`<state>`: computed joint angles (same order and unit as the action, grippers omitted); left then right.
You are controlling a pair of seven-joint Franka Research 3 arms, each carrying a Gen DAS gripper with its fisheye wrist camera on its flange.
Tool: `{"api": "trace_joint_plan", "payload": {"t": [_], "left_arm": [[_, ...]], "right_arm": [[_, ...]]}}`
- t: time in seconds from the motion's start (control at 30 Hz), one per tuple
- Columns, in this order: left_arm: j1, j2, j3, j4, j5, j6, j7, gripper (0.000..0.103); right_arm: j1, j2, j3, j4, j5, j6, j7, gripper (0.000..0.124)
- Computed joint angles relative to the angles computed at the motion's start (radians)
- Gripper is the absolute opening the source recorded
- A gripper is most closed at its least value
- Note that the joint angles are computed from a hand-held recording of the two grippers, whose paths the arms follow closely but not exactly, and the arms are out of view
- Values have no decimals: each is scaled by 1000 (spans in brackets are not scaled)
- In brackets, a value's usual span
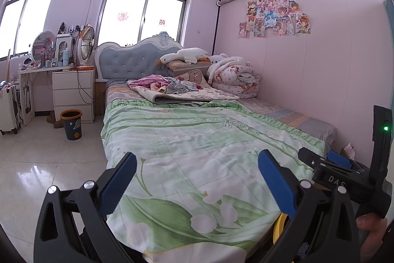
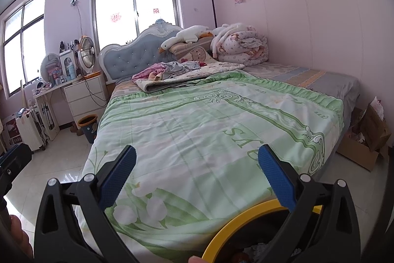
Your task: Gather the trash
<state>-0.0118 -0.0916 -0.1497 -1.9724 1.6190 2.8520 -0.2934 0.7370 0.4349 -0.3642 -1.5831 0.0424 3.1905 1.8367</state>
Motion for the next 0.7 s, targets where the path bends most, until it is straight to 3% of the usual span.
{"api": "trace_joint_plan", "payload": {"t": [0.7], "left_arm": [[-1,10,4,1,-7,13,5,95]], "right_arm": [[-1,4,-4,3,-17,-19,33,95]]}}
